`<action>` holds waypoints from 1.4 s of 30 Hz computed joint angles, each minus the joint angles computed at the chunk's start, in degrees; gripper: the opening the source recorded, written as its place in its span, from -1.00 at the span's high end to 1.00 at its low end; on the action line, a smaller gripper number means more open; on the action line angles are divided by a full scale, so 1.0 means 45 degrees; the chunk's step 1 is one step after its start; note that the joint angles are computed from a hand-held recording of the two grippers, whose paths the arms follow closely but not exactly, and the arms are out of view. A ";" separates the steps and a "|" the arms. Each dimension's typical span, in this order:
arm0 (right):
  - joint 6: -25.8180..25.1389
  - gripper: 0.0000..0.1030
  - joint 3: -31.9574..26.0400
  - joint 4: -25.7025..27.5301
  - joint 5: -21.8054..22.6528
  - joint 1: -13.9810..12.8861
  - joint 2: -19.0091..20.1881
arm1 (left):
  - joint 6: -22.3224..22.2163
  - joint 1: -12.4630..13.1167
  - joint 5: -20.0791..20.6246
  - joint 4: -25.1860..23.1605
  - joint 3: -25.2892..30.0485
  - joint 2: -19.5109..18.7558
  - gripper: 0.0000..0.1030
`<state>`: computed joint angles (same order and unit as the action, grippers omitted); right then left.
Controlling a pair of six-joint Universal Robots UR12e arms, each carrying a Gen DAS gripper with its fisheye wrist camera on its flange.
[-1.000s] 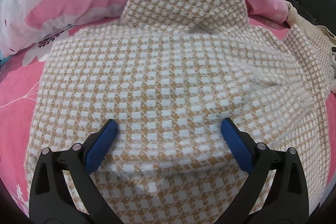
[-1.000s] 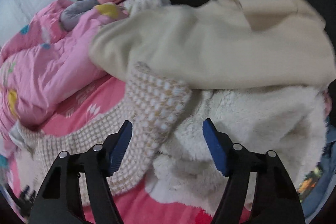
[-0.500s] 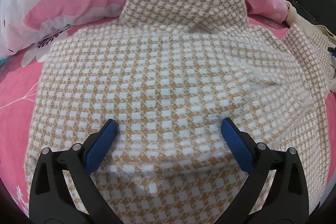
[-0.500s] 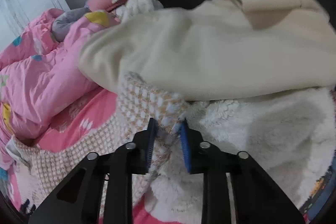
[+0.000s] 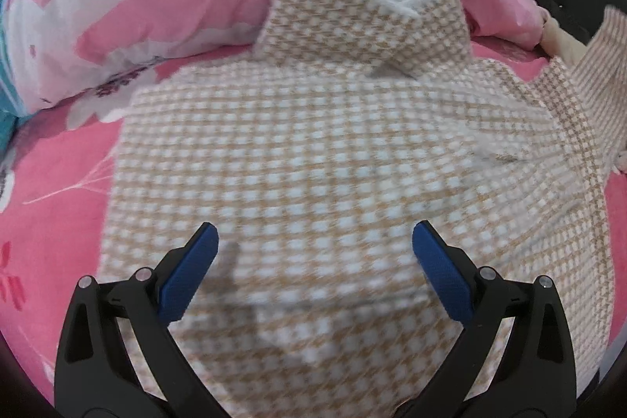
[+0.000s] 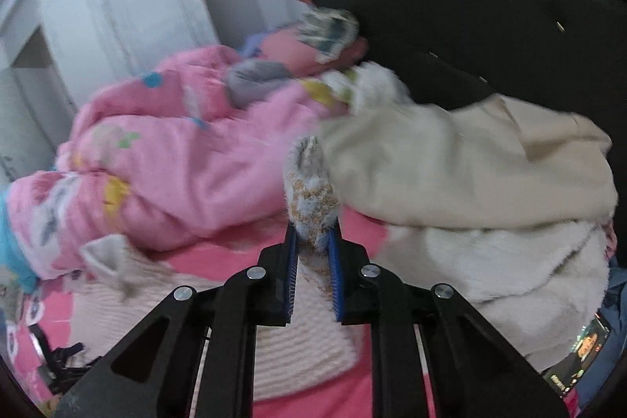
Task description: Fold large clothes
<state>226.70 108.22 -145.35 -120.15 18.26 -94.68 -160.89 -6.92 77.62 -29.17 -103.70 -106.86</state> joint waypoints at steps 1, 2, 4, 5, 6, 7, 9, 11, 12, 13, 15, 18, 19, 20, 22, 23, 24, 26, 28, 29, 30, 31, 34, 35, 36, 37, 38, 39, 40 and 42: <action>-0.0224 0.72 -0.0274 -0.0226 0.0044 0.0181 0.0173 | -0.0044 0.0076 0.0148 -0.0028 -0.0025 0.0043 -0.87; -0.0349 0.72 -0.0435 -0.0374 0.0059 0.0321 0.0284 | -0.0110 0.0127 0.0205 -0.0053 -0.0043 0.0071 -0.87; -0.0709 0.72 -0.0907 -0.0797 0.0206 0.0613 0.0617 | -0.0315 0.0304 0.0288 -0.0108 -0.0080 0.0107 -0.87; -0.0840 0.72 -0.1132 -0.1013 0.0286 0.0753 0.0783 | -0.0409 0.0416 0.0260 -0.0093 -0.0123 0.0131 -0.86; -0.0965 0.72 -0.1330 -0.1197 0.0344 0.0867 0.0942 | -0.0503 0.0506 0.0239 -0.0040 -0.0169 0.0156 -0.85; -0.1135 0.72 -0.1609 -0.1379 0.0406 0.1023 0.1157 | -0.0591 0.0615 0.0240 0.0061 -0.0232 0.0196 -0.85; -0.1358 0.72 -0.2094 -0.1624 0.0507 0.1280 0.1531 | -0.0682 0.0806 0.0159 0.0210 -0.0359 0.0288 -0.85; -0.1582 0.72 -0.2675 -0.1803 0.0698 0.1525 0.1982 | -0.0691 0.1071 -0.0097 0.0263 -0.0526 0.0446 -0.84; -0.1656 0.72 -0.2856 -0.1871 0.0781 0.1604 0.2133 | -0.0686 0.1212 -0.0317 0.0273 -0.0609 0.0534 -0.75; -0.1791 0.72 -0.3233 -0.1934 0.0929 0.1740 0.2430 | -0.0695 0.1277 -0.0365 0.0299 -0.0687 0.0612 -0.71; -0.2030 0.72 -0.3842 -0.1980 0.1127 0.1967 0.2912 | -0.0808 0.1336 -0.0343 0.0347 -0.0757 0.0719 -0.63; -0.2514 0.72 -0.4880 -0.1997 0.1417 0.2385 0.3747 | -0.1082 0.1671 -0.0698 0.0227 -0.0881 0.0946 -0.49; -0.2701 0.72 -0.5250 -0.2005 0.1567 0.2529 0.4061 | -0.1157 0.1760 -0.0799 0.0195 -0.0921 0.1011 -0.47; -0.2807 0.72 -0.5517 -0.1996 0.1689 0.2628 0.4287 | -0.1242 0.1857 -0.0952 0.0177 -0.0948 0.1059 -0.39; -0.2978 0.72 -0.6171 -0.1939 0.2052 0.2848 0.4872 | -0.1355 0.2139 -0.1408 0.0075 -0.1039 0.1212 -0.33; -0.3032 0.72 -0.6608 -0.1859 0.2273 0.2970 0.5270 | -0.1370 0.2278 -0.1623 0.0000 -0.1075 0.1282 -0.30; -0.3045 0.72 -0.6985 -0.1756 0.2432 0.3084 0.5632 | -0.1367 0.2419 -0.1841 -0.0083 -0.1113 0.1355 -0.26; -0.2922 0.71 -0.7658 -0.1376 0.2944 0.3260 0.6329 | -0.1371 0.2637 -0.2068 -0.0224 -0.1159 0.1451 -0.24; -0.2807 0.57 -0.8360 -0.0534 0.4567 0.3244 0.7064 | -0.1342 0.2845 -0.2150 -0.0314 -0.1245 0.1601 -0.23; -0.2795 0.46 -0.8471 -0.0357 0.5462 0.3173 0.7284 | -0.1330 0.2947 -0.2207 -0.0366 -0.1260 0.1660 -0.23; -0.2793 0.18 -0.8618 -0.0157 0.6256 0.3109 0.7532 | -0.1322 0.3111 -0.2364 -0.0388 -0.1309 0.1743 -0.22; -0.2803 0.00 -0.8732 0.0124 0.6790 0.3106 0.7752 | -0.1306 0.3251 -0.2583 -0.0374 -0.1333 0.1787 -0.22; -0.2805 -0.08 -0.8294 -0.0044 0.6895 0.3060 0.7726 | -0.1252 0.3472 -0.3015 -0.0244 -0.1374 0.1865 -0.22; -0.2686 -0.11 -0.7881 -0.0297 0.6942 0.2973 0.7538 | -0.1196 0.3513 -0.3170 -0.0193 -0.1374 0.1866 -0.22; -0.2494 -0.13 -0.7390 -0.0564 0.6913 0.2864 0.7285 | -0.1143 0.3526 -0.3260 -0.0170 -0.1355 0.1858 -0.22; -0.2314 -0.14 -0.6881 -0.0776 0.6832 0.2743 0.7001 | -0.1115 0.3507 -0.3307 -0.0154 -0.1307 0.1825 -0.22; -0.2200 -0.14 -0.6400 -0.0922 0.6728 0.2625 0.6715 | -0.1089 0.3463 -0.3406 -0.0184 -0.1228 0.1763 -0.22; -0.2052 -0.14 -0.5855 -0.1025 0.6519 0.2500 0.6373 | -0.1085 0.3411 -0.3476 -0.0223 -0.1145 0.1693 -0.22; -0.1880 -0.14 -0.5267 -0.1082 0.6260 0.2353 0.5994 | -0.1129 0.3310 -0.3622 -0.0266 -0.0985 0.1542 -0.22; -0.1585 -0.14 -0.4355 -0.1135 0.5916 0.2056 0.5420 | -0.1199 0.3196 -0.3974 -0.0482 -0.0696 0.1283 -0.21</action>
<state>219.57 88.63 -150.45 -93.53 27.51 -70.29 -166.29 7.46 59.73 -31.34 -106.83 -101.09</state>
